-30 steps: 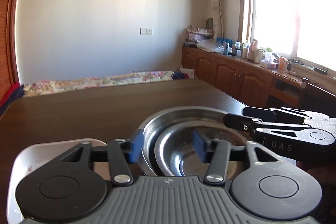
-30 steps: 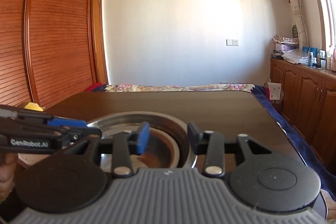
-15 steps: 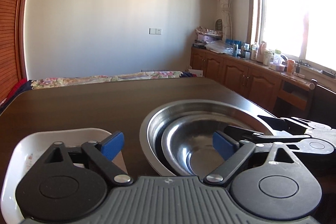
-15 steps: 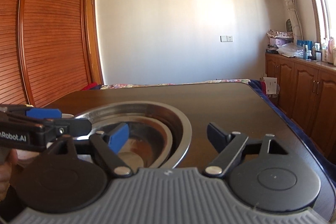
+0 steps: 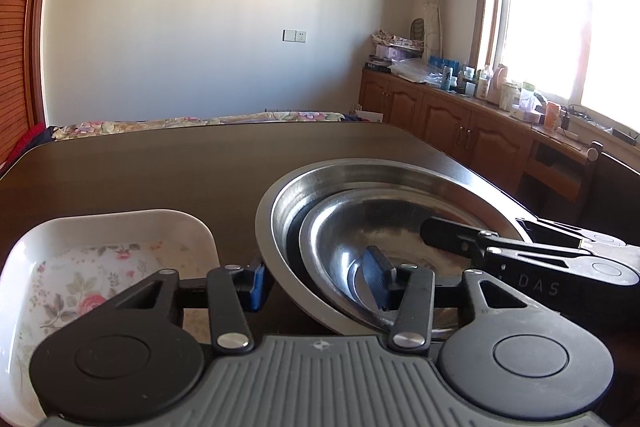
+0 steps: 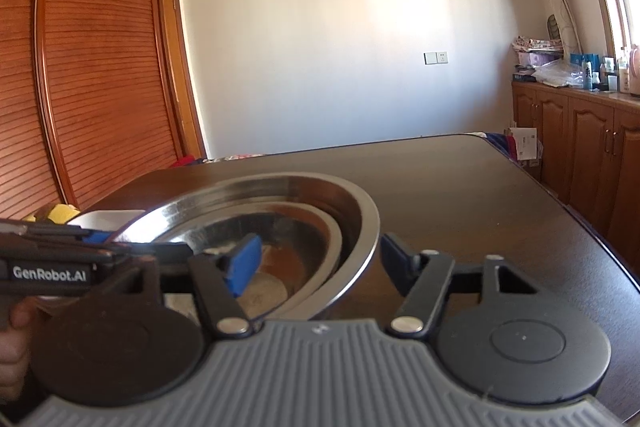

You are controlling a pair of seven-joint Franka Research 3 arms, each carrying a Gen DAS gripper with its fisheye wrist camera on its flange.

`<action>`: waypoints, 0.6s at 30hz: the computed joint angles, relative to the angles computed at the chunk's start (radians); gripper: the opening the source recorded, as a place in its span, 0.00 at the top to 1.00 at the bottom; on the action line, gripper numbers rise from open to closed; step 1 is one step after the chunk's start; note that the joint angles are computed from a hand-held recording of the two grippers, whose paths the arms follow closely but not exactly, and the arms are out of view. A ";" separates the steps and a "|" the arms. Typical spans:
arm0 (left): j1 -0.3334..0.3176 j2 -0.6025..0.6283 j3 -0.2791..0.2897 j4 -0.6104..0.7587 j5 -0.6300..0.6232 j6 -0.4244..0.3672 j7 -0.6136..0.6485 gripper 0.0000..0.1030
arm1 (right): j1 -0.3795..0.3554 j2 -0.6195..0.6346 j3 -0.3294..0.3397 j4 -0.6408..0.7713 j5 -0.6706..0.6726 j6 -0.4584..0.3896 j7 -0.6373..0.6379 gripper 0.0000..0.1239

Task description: Organize plates and bowls

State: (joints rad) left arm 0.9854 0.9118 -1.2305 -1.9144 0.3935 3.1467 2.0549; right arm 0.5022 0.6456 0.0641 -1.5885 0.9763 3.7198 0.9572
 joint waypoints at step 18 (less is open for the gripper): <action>0.034 0.041 -0.029 -0.024 0.066 0.038 -0.045 0.63 | -0.023 -0.008 0.006 -0.046 -0.133 0.030 0.150 0.67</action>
